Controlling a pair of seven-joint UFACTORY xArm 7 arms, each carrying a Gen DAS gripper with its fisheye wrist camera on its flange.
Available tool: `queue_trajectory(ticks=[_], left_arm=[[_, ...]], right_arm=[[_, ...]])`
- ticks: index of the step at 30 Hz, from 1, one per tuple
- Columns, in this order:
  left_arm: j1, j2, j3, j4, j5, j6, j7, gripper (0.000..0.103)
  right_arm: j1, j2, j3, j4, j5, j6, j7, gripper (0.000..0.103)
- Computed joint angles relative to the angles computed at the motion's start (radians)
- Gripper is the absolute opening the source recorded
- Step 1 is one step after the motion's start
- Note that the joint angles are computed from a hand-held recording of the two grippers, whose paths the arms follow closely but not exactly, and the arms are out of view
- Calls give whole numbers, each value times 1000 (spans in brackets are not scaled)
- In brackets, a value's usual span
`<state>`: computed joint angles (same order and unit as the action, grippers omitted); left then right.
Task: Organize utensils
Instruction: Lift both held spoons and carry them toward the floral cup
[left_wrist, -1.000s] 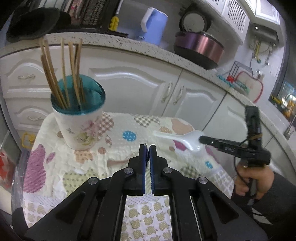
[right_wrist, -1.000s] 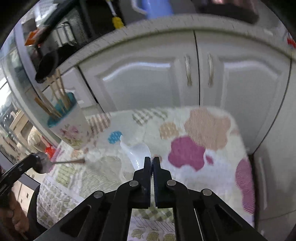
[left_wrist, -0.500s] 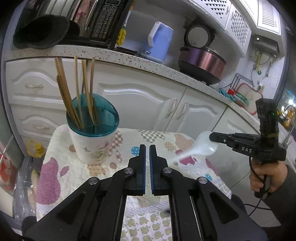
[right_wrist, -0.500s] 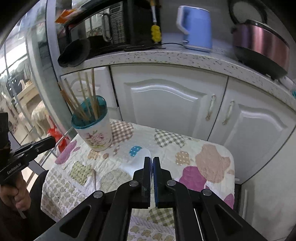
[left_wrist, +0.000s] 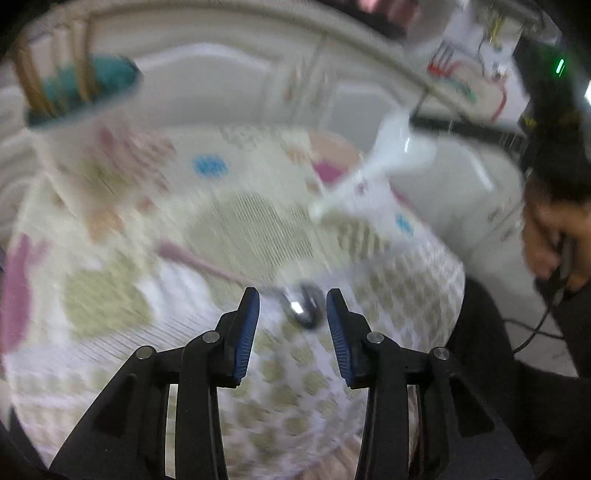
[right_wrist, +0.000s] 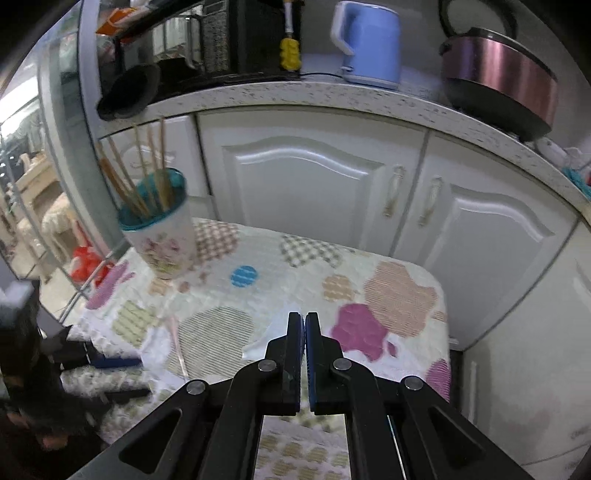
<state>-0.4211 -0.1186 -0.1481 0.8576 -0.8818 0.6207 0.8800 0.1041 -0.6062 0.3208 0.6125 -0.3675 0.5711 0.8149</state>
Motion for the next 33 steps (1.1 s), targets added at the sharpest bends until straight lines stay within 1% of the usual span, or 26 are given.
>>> queue_trajectory(ticks=[3,5,6,7,8,9,10,12,14,16,17,20,21,22,23,24,25,26,28,29,30,31,32,33], left_arm=[[-17,37,-32,9,48,-2,-98,36],[-31,51,-54,7,86,-35,-159,37],[-42,64,-66,5,103,-64,-182,38],[-50,69,-74,0,116,-91,-200,41],[-58,76,-83,-6,141,-123,-232,43],[-68,82,-91,-19,143,-178,-250,43],[-75,84,-95,-23,149,-206,-265,43],[-83,94,-99,-19,187,-234,-313,43],[-81,98,-91,-7,166,-224,-326,43],[-67,95,-75,7,105,-188,-298,43],[-61,93,-69,9,95,-177,-295,43],[-37,110,-54,38,56,-92,-264,43],[-32,112,-55,42,34,-81,-260,43],[-30,116,-59,48,28,-74,-267,44],[-27,122,-62,55,25,-64,-268,48],[-29,130,-68,63,11,-71,-264,52],[-30,133,-74,65,0,-75,-264,59],[-34,134,-81,64,-6,-93,-268,60],[-47,148,-96,69,16,-150,-299,59],[-52,152,-101,68,37,-171,-315,51],[-58,155,-105,65,88,-189,-354,36],[-75,161,-86,69,103,-182,-361,23],[-49,160,-105,70,75,-169,-339,22],[-42,157,-102,73,51,-146,-319,20]], right_arm=[[0,-30,-11,-34,9,-3,9,2],[1,-45,-17,-52,18,-8,10,2],[0,-50,-18,-59,21,-11,10,2],[0,-53,-20,-66,26,-17,9,2],[0,-56,-24,-71,30,-22,7,2],[-2,-59,-23,-74,33,-26,8,2],[-3,-63,-22,-79,36,-29,9,2],[-3,-70,-26,-86,44,-38,5,2],[-8,-74,-22,-89,46,-40,4,2],[-11,-81,-22,-93,50,-44,4,2],[-13,-86,-22,-96,51,-46,4,2],[-20,-90,-22,-102,56,-53,4,2],[-22,-89,-22,-103,58,-56,4,2],[-24,-84,-22,-102,60,-60,5,2],[-26,-81,-20,-101,61,-63,7,2],[-27,-81,-19,-101,62,-65,7,2],[-26,-81,-17,-99,62,-66,6,2],[-28,-81,-14,-98,60,-66,8,2],[-27,-85,-11,-98,59,-67,8,2],[-26,-88,-12,-99,60,-67,8,2],[-27,-92,-11,-99,61,-65,9,2],[-29,-100,-11,-102,61,-62,11,2],[-29,-104,-12,-103,62,-62,11,2],[-28,-111,-15,-106,65,-60,10,2]])
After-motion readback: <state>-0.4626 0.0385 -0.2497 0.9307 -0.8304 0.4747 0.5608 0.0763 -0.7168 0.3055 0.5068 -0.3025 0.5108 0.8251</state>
